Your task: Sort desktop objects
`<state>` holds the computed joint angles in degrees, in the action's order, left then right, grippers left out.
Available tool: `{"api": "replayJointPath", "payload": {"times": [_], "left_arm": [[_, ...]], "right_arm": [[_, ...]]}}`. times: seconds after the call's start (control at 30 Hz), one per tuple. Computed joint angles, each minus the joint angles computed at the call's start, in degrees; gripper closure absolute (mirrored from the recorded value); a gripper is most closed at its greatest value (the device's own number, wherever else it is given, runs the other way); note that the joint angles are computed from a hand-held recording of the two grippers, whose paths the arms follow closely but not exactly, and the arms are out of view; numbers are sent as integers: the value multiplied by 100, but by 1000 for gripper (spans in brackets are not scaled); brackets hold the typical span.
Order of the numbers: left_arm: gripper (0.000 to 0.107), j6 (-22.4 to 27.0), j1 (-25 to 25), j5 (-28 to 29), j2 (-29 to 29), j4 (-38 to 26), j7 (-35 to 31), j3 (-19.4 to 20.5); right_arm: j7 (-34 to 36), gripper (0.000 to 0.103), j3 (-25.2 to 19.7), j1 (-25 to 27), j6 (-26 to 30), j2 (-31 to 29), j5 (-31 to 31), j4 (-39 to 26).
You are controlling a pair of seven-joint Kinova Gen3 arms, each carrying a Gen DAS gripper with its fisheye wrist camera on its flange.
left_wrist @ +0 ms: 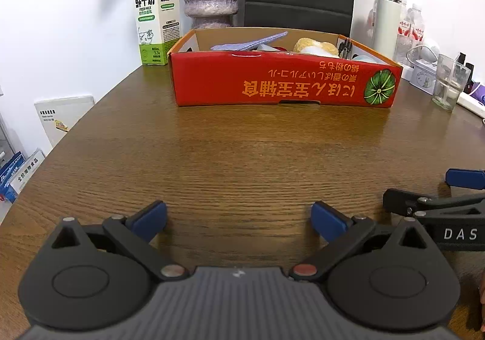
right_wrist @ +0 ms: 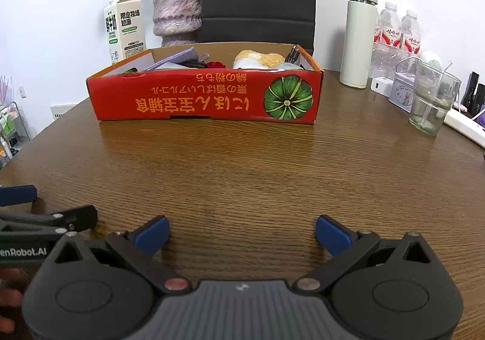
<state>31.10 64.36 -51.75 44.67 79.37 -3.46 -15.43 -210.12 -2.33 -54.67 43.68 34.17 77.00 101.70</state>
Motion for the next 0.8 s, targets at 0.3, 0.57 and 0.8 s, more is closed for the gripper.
{"api": "replayJointPath", "payload": {"times": [0.3,0.57,0.8], "left_arm": [[4,63,31,-50,-6,15,91,25],[4,75,14,-82,-13,19,109,56],[4,78,6,-98,-15,21,118,70]], "right_arm": [[-4,0,-3,7,-6,1,10,5],[-6,0,-5,8,-7,0,13,7],[-9,0,-6,12,-11,-1,18,10]]}}
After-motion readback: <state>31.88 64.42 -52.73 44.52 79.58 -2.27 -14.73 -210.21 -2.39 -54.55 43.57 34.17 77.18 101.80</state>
